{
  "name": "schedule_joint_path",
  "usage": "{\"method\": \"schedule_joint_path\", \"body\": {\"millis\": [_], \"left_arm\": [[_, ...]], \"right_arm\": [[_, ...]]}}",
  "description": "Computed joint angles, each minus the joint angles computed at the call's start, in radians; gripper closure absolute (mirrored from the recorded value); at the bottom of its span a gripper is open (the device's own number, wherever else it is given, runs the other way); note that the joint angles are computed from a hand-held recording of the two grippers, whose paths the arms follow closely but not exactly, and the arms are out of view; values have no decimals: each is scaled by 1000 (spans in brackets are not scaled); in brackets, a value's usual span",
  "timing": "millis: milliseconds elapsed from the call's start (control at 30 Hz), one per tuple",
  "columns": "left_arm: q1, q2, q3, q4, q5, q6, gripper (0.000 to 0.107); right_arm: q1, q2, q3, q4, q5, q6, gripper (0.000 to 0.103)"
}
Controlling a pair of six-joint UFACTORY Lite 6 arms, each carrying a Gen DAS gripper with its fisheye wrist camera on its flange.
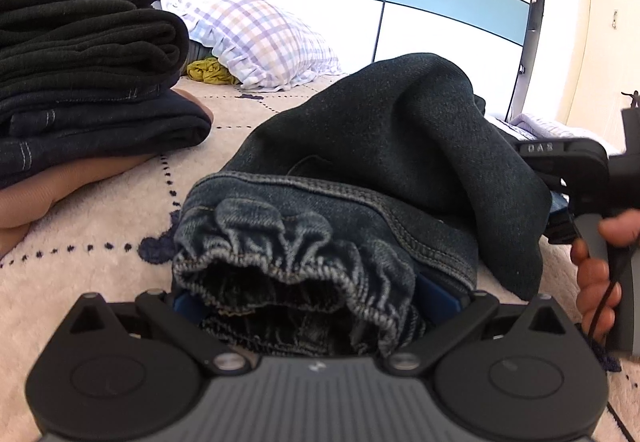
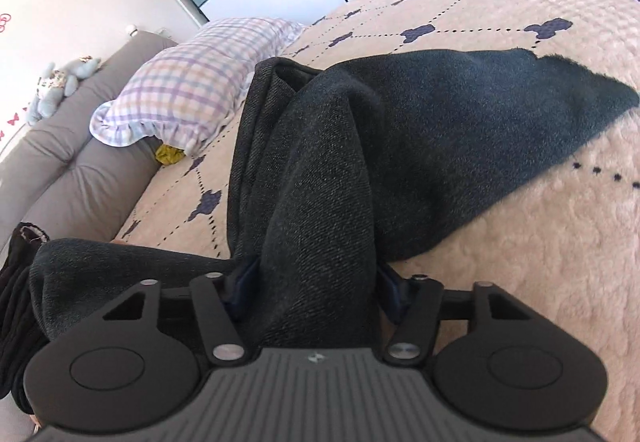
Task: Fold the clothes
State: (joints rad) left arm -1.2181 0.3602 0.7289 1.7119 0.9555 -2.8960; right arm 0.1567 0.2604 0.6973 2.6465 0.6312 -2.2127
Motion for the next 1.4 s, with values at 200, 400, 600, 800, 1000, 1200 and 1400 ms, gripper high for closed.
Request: {"method": "schedule_joint_path", "body": {"millis": [200,400,600,800,1000,1200,1400], "left_arm": [[11,59,66,-38,8,82,4],[8,90,102,-67,21,126,4],[-3,103,113,-82,33,133,4],[-5,114,120,-84,39,133,4],[-11,113,111,-77,44,114,4],[-11,113,109,-72,46,104,4],[-5,111,109,-69,43,100,4]], "right_arm": [[-22,-35,-177,54,215,-120,44],[-55,-8,-215,48,323,-137,43],[-66,23,-218,40,384,-131,42],[-53,34,-207,52,391,-127,42],[-64,32,-217,40,404,-126,41],[-65,31,-223,40,412,-127,42],[-14,-25,-257,121,385,-200,49]]}}
